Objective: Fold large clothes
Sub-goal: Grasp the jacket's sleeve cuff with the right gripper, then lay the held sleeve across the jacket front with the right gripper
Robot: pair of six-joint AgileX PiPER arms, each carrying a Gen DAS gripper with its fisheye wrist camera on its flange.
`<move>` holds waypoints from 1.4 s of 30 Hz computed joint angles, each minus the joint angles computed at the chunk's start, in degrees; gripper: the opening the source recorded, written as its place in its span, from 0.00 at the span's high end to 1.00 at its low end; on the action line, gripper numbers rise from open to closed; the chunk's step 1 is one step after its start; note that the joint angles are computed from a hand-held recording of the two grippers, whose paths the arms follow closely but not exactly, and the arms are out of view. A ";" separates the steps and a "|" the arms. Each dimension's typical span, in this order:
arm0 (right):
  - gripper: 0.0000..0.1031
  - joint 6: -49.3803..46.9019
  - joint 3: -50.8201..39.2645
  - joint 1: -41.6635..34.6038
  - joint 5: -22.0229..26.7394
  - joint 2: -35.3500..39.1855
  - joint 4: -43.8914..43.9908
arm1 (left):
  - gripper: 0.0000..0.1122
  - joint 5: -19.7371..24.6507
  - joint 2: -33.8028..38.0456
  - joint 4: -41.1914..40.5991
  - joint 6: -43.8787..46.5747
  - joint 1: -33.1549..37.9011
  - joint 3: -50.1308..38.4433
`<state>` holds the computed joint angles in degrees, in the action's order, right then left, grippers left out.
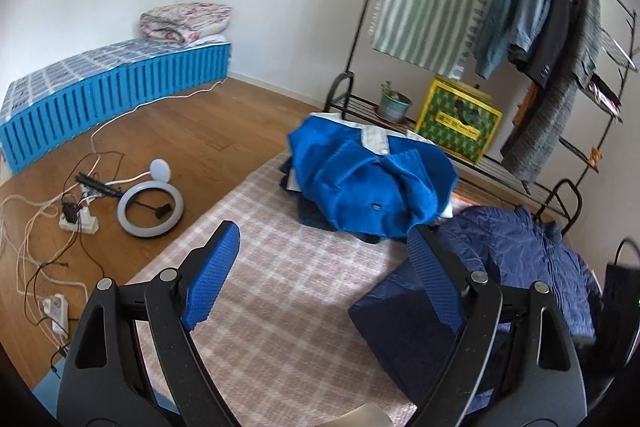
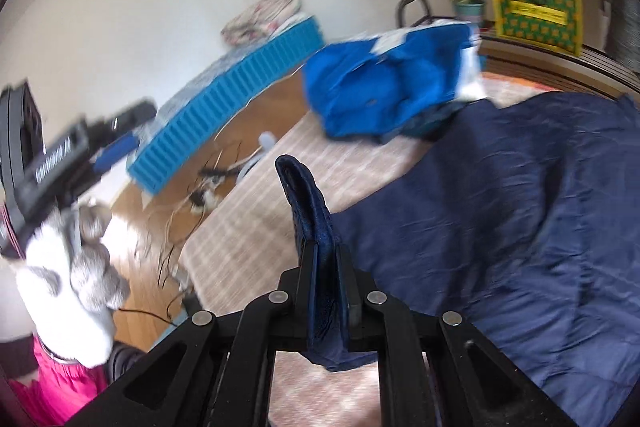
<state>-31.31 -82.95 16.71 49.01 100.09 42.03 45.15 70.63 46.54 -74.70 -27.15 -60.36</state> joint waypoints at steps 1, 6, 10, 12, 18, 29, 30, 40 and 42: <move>0.94 -0.29 0.02 -1.55 0.37 -0.25 0.65 | 0.21 0.78 1.99 0.75 -0.34 -1.59 -1.52; 0.94 -3.24 -1.86 -12.69 2.99 0.72 3.85 | 0.21 -1.32 11.75 -1.53 0.77 -5.60 -8.52; 0.94 -4.12 -4.25 -18.85 3.65 2.52 2.28 | 0.25 -10.35 18.38 -9.54 4.06 -5.63 -10.91; 0.94 -4.81 -5.48 -22.21 3.17 3.80 1.08 | 0.33 -10.93 22.62 -16.84 9.92 -5.61 -14.56; 0.94 -5.15 -13.32 -30.44 3.38 9.00 -2.81 | 0.34 -5.72 33.35 -18.21 12.90 -11.78 -25.67; 0.94 -3.73 -27.22 -41.53 3.23 19.45 -6.80 | 0.30 8.53 43.36 -11.01 14.46 -19.42 -40.05; 0.94 -3.28 -28.21 -42.24 3.22 20.28 -7.11 | 0.29 9.19 43.59 -11.49 14.46 -19.41 -40.45; 0.94 0.63 -43.43 -47.00 6.68 31.06 -10.29 | 0.23 11.95 45.88 -10.82 17.73 -20.92 -44.11; 0.94 2.47 -47.56 -47.33 8.58 34.05 -10.91 | 0.23 12.54 46.43 -10.30 18.54 -21.61 -45.21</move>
